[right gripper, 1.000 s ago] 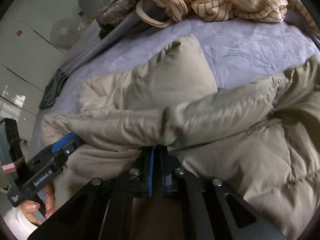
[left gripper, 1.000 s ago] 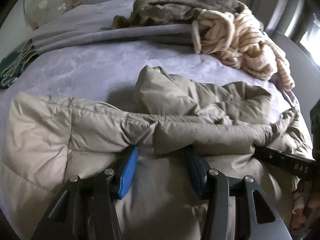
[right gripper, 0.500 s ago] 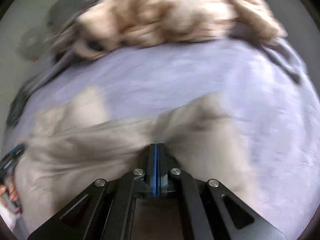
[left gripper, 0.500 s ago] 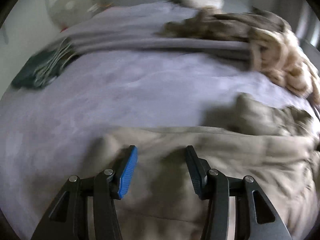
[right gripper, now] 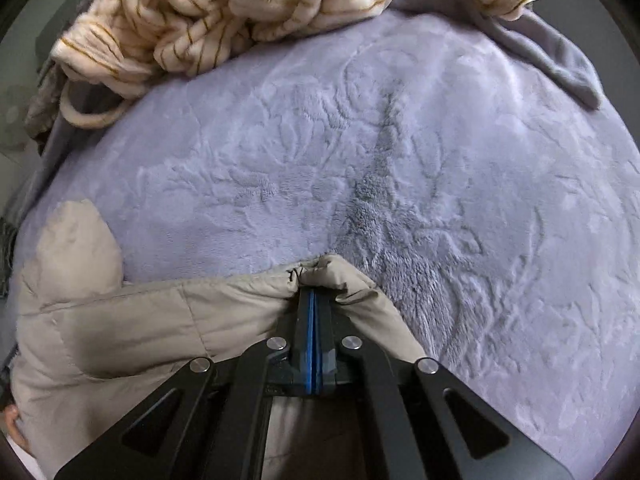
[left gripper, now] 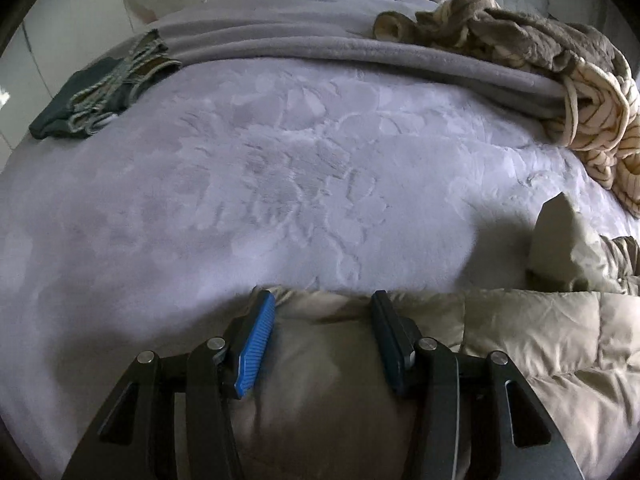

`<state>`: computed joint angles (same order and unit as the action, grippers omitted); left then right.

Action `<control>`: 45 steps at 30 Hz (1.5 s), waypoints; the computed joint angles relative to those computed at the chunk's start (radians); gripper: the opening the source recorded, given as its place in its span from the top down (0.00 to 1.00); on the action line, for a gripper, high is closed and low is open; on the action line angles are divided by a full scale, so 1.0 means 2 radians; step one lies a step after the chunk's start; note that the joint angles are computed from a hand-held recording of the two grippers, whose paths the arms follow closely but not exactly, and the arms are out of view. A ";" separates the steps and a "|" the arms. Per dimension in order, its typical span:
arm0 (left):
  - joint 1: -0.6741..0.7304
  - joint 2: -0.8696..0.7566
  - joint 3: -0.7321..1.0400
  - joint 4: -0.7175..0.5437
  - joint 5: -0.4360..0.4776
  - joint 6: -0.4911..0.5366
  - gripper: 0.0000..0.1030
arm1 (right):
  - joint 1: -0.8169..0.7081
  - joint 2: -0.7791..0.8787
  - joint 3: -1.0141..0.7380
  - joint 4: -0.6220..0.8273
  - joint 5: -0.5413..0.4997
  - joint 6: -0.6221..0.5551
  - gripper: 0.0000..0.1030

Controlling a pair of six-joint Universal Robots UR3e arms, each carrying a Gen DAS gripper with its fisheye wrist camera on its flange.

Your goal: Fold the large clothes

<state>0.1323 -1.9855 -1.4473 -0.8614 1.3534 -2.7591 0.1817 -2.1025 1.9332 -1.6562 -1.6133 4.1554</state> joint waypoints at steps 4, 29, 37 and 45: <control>0.025 0.061 -0.029 -0.029 -0.012 0.029 0.49 | 0.055 -0.002 -0.050 0.027 -0.026 0.062 0.95; 0.258 0.426 -0.194 -0.381 -0.065 0.270 0.22 | 0.497 0.166 -0.353 0.175 -0.164 0.534 0.42; 0.325 0.482 -0.207 -0.441 -0.082 0.307 0.00 | 0.566 0.185 -0.353 0.161 -0.180 0.636 0.34; 0.375 0.462 -0.218 -0.494 -0.076 0.318 0.00 | 0.611 0.179 -0.274 0.064 -0.212 0.705 0.21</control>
<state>0.8821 -1.0608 -1.8831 -1.8487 1.2006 -2.1223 1.4034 -1.7444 1.3857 -1.5292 -2.0380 5.5658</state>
